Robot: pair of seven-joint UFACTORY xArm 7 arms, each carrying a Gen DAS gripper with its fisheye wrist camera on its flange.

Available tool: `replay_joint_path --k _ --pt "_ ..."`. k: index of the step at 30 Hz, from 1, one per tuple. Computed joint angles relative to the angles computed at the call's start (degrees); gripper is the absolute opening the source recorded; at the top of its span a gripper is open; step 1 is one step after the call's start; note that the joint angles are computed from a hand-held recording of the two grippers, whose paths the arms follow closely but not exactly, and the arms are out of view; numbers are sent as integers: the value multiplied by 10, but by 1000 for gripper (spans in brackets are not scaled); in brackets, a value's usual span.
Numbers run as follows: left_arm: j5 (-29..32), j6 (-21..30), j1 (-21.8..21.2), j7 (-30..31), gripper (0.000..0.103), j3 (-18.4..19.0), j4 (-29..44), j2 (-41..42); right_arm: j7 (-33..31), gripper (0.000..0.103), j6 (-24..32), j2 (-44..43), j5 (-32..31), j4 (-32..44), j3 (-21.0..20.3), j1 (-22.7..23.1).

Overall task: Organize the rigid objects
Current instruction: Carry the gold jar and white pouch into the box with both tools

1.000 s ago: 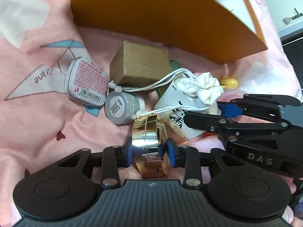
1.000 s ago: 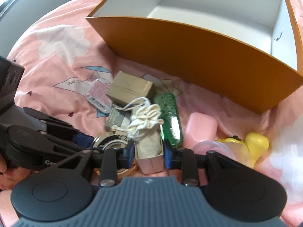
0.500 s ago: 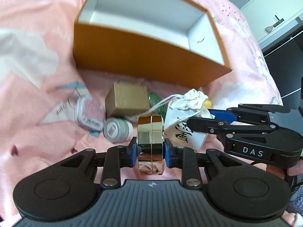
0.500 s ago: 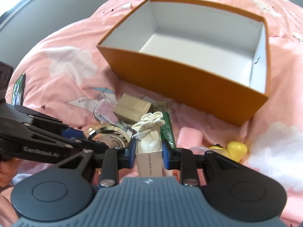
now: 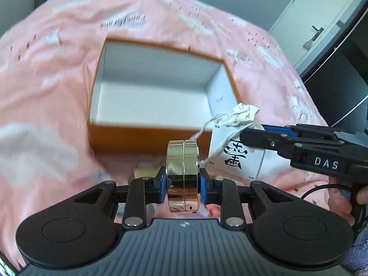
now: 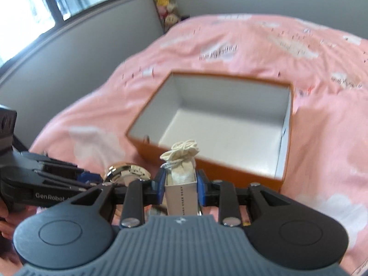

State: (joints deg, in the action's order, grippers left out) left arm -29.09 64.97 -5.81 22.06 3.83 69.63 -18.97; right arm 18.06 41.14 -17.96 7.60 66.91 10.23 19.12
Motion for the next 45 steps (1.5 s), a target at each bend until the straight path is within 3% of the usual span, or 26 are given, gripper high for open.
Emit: replay_joint_path --k 6,15,21,32,41,45 --pt "-20 0 1 28 31 3 98 74 40 27 -55 44 -20 47 3 -16" --pt "-5 -2 35 9 31 -33 231 217 119 27 -104 142 -48 112 -3 -23" --pt "51 4 42 -15 31 -58 251 284 165 27 -116 195 -55 117 -10 -16" --pt "136 8 24 -38 31 -76 239 323 158 27 -120 256 6 102 -14 -15" --pt "177 45 12 -56 32 -79 286 355 158 27 -113 259 15 102 -16 -17" --pt "223 49 -1 -55 44 -76 292 355 156 27 -111 256 16 99 -16 -16"
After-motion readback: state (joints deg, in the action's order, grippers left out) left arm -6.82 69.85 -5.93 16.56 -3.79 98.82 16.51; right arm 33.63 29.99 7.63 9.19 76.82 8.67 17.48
